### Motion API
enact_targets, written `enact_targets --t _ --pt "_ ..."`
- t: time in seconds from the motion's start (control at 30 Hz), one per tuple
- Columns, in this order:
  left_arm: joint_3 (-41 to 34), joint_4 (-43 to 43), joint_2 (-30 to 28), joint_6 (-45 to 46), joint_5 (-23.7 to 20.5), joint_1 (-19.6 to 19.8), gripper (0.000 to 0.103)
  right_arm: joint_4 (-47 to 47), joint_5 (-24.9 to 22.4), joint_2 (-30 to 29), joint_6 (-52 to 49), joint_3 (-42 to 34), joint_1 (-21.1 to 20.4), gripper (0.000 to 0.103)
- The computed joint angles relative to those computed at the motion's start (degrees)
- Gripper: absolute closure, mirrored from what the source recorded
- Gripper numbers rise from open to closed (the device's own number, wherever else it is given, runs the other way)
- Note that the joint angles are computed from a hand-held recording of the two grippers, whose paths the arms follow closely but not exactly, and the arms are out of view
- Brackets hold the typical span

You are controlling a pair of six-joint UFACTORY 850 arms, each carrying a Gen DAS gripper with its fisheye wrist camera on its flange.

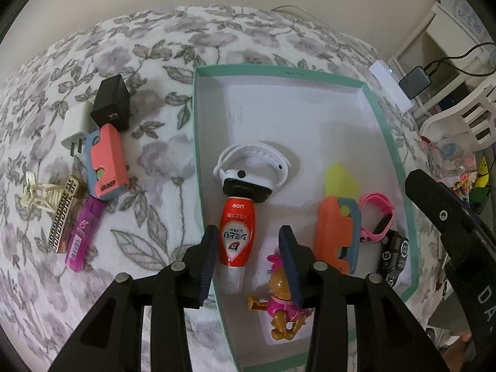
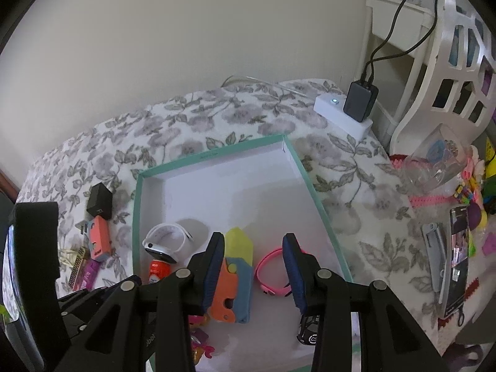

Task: Organize rigid objects
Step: 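Open the left tool to stand the red tube in the tray, then move both open tools back over the pile of items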

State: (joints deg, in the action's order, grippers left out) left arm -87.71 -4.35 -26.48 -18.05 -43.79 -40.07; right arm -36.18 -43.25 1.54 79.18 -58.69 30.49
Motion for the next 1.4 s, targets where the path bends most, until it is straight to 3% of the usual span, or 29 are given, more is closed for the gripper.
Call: enact_targets --t 0.17,0.23,0.5,0.57,0.6,0.67,0.77,1.0,1.27,1.4 --pt "0.1 1.3 1.0 -2.2 -0.1 0.8 0.059 -0.2 -0.2 0.2 0.3 0.1 0.1 0.061" --pt "0.3 2.4 1.5 -3.9 0.0 1.3 0.043 -0.2 -0.2 0.2 0.2 0.1 0.0 0.061" --pt "2.7 3.1 3.9 -8.6 2.2 4.1 0.032 0.4 -1.1 -1.4 -1.8 -1.0 0.8 0.06" --pt "3.5 4.1 4.7 -9.9 2.8 4.9 0.022 0.3 -1.5 -2.1 -2.4 -1.5 1.1 0.059" --pt "3.8 5.0 5.0 -10.8 3.0 5.0 0.016 0.3 -1.7 -2.4 -2.6 -1.6 1.3 0.053" --pt "4.0 6.5 5.4 -12.3 3.2 5.3 0.016 0.2 -2.0 -3.0 -2.9 -2.0 1.6 0.045" --pt "4.3 7.8 5.6 -13.5 3.0 5.8 0.015 1.0 -1.5 -3.6 -3.7 -2.2 1.6 0.044" --pt "5.3 8.1 6.1 -14.7 3.2 7.2 0.013 2.9 0.3 -4.7 -4.8 -2.6 1.7 0.03" --pt "6.4 7.6 7.4 -15.9 4.4 8.9 0.005 6.2 4.4 -5.1 -4.9 -2.4 1.5 0.018" --pt "7.0 5.7 8.1 -15.8 4.9 10.4 0.005 6.5 4.3 -5.8 -4.9 -2.9 1.8 0.007"
